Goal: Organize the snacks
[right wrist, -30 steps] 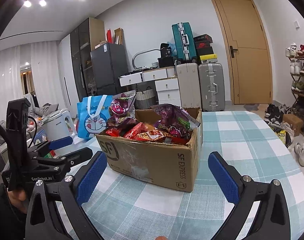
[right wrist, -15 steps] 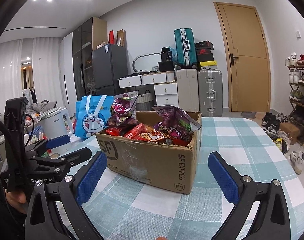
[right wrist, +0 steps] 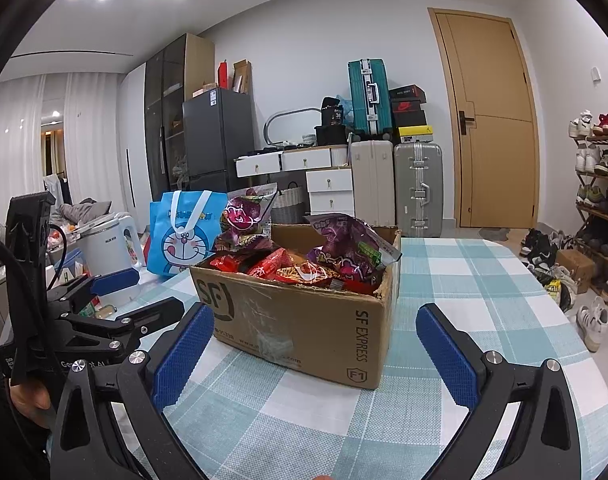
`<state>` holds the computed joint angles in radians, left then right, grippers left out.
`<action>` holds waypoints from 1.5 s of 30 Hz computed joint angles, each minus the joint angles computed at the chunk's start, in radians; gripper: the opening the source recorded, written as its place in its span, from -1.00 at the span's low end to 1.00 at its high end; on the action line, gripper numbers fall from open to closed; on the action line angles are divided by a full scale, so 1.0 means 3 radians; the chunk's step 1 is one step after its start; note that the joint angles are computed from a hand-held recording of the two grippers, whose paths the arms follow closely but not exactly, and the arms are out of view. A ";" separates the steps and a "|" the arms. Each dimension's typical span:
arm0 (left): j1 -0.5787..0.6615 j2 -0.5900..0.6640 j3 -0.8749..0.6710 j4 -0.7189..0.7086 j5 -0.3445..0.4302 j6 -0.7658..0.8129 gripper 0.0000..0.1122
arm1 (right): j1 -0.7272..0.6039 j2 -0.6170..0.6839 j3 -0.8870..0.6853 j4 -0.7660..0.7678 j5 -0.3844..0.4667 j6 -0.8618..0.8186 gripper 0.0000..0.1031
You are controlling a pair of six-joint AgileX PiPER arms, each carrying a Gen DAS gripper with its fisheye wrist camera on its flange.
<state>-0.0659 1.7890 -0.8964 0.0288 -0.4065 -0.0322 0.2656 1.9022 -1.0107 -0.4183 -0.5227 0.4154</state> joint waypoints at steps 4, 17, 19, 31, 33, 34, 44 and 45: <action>-0.0001 -0.0004 0.0000 -0.0001 0.0009 -0.0022 0.82 | -0.0002 0.0002 -0.0004 -0.0009 0.0005 0.0009 0.99; 0.0010 -0.0005 0.0005 0.0034 0.0008 -0.0056 0.82 | -0.0011 0.0000 -0.0002 -0.0023 0.0002 0.0021 0.99; 0.0004 0.0001 0.0000 0.0016 0.0007 -0.0043 0.82 | -0.0011 0.0004 -0.0005 -0.0026 0.0000 0.0025 0.99; 0.0013 0.0008 -0.0001 0.0041 0.0012 -0.0069 0.82 | -0.0016 -0.0003 -0.0006 -0.0038 0.0007 0.0036 0.99; 0.0022 0.0001 0.0002 0.0070 0.0015 -0.0092 0.82 | -0.0016 -0.0004 -0.0003 -0.0042 0.0007 0.0040 0.99; 0.0017 0.0006 0.0000 0.0054 0.0011 -0.0079 0.82 | -0.0016 -0.0002 -0.0007 -0.0041 0.0007 0.0038 0.99; 0.0023 -0.0003 -0.0002 0.0067 0.0027 -0.0093 0.82 | -0.0018 -0.0005 -0.0003 -0.0046 0.0007 0.0045 0.99; 0.0027 0.0006 -0.0001 0.0068 0.0021 -0.0097 0.82 | -0.0018 -0.0005 -0.0003 -0.0046 0.0007 0.0045 0.99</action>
